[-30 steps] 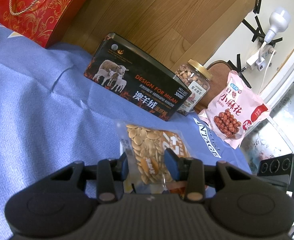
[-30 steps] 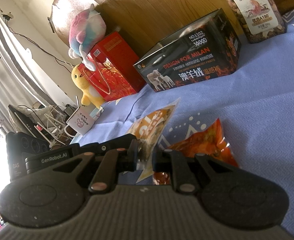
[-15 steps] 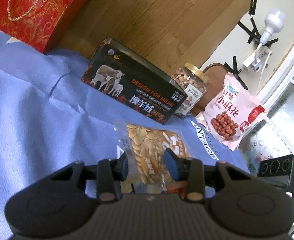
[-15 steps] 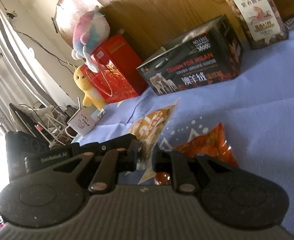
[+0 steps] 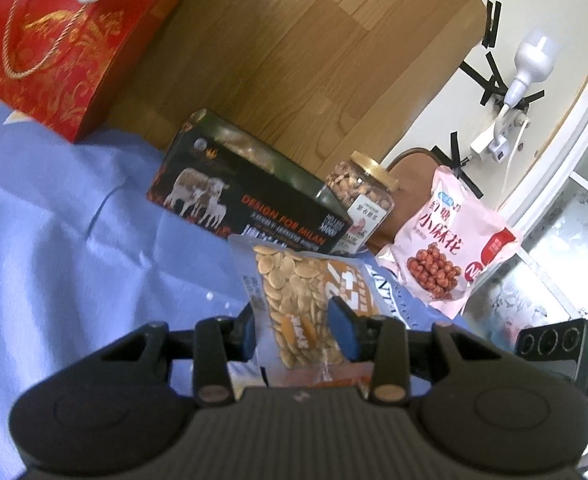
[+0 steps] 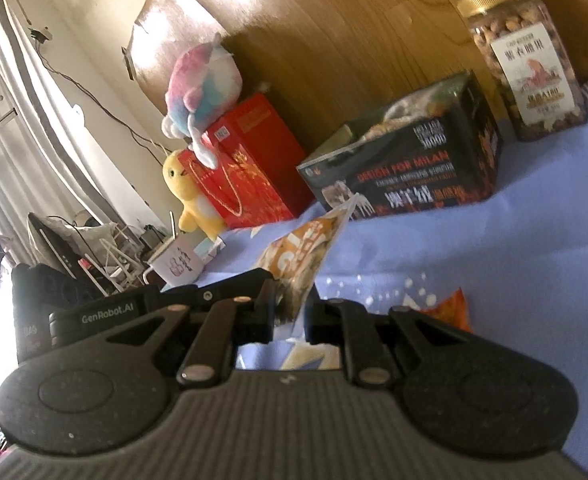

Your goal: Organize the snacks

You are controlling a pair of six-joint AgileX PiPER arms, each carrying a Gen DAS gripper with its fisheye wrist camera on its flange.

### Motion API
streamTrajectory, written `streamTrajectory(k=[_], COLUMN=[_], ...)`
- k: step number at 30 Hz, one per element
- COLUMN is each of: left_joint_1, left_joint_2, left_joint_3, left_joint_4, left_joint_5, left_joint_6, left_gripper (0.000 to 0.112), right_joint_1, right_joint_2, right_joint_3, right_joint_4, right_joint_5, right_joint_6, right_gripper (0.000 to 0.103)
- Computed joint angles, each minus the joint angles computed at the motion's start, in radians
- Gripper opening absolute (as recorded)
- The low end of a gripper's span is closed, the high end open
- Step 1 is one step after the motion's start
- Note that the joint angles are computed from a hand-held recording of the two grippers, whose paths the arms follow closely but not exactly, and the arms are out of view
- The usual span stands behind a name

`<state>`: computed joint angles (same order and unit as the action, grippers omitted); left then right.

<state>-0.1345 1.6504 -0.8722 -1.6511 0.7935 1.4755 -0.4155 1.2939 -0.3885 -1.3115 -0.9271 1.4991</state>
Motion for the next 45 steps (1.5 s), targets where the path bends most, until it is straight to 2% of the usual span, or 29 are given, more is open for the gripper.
streamTrajectory(k=[6, 11, 14, 15, 17, 18, 20, 23, 25, 29, 32, 36, 39, 42, 45], left_joint_1=[-0.055, -0.115, -0.16, -0.177, -0.194, -0.194, -0.182, -0.154, -0.131, -0.086, -0.067, -0.093, -0.083, -0.084, -0.066], left_joint_2=[0.069, 0.219, 0.327, 0.356, 0.401, 0.403, 0.374, 0.285, 0.218, 0.106, 0.063, 0.035, 0.062, 0.073, 0.087], left_joint_3=[-0.239, -0.531, -0.712, -0.76, -0.826, -0.825, -0.768, -0.631, -0.536, -0.374, -0.228, -0.083, -0.044, 0.001, 0.015], left_joint_4=[0.103, 0.209, 0.351, 0.43, 0.56, 0.569, 0.475, 0.293, 0.211, 0.28, 0.247, 0.199, 0.168, 0.101, 0.067], left_joint_5=[-0.045, -0.117, -0.205, -0.235, -0.266, -0.277, -0.297, -0.318, -0.281, -0.129, -0.01, -0.011, 0.033, 0.012, 0.041], left_joint_6=[-0.151, -0.322, -0.471, -0.543, -0.67, -0.683, -0.589, -0.39, -0.303, -0.36, -0.325, -0.234, -0.207, -0.108, -0.066], left_gripper=[0.035, 0.038, 0.042, 0.047, 0.048, 0.048, 0.048, 0.048, 0.048, 0.048, 0.048, 0.048, 0.048, 0.048, 0.048], right_joint_1=[-0.021, 0.015, 0.054, 0.075, 0.119, 0.136, 0.132, 0.069, 0.0, -0.203, -0.317, -0.392, -0.452, -0.431, -0.424], right_joint_2=[0.054, 0.177, 0.278, 0.309, 0.343, 0.342, 0.32, 0.236, 0.176, 0.103, 0.069, 0.055, 0.057, 0.042, 0.051], right_joint_3=[-0.163, -0.385, -0.534, -0.58, -0.644, -0.649, -0.611, -0.478, -0.394, -0.259, -0.159, -0.053, -0.016, 0.009, 0.014], right_joint_4=[-0.039, -0.054, -0.103, -0.132, -0.225, -0.252, -0.206, -0.062, -0.05, -0.207, -0.309, -0.359, -0.392, -0.364, -0.338], right_joint_5=[0.004, 0.09, 0.159, 0.201, 0.317, 0.377, 0.407, 0.358, 0.279, 0.043, -0.056, -0.084, -0.121, -0.116, -0.119], right_joint_6=[0.079, 0.151, 0.219, 0.237, 0.301, 0.311, 0.233, 0.076, 0.064, 0.179, 0.211, 0.195, 0.195, 0.173, 0.152], right_gripper=[0.017, 0.017, 0.018, 0.022, 0.036, 0.042, 0.042, 0.042, 0.042, 0.042, 0.042, 0.042, 0.042, 0.042, 0.042])
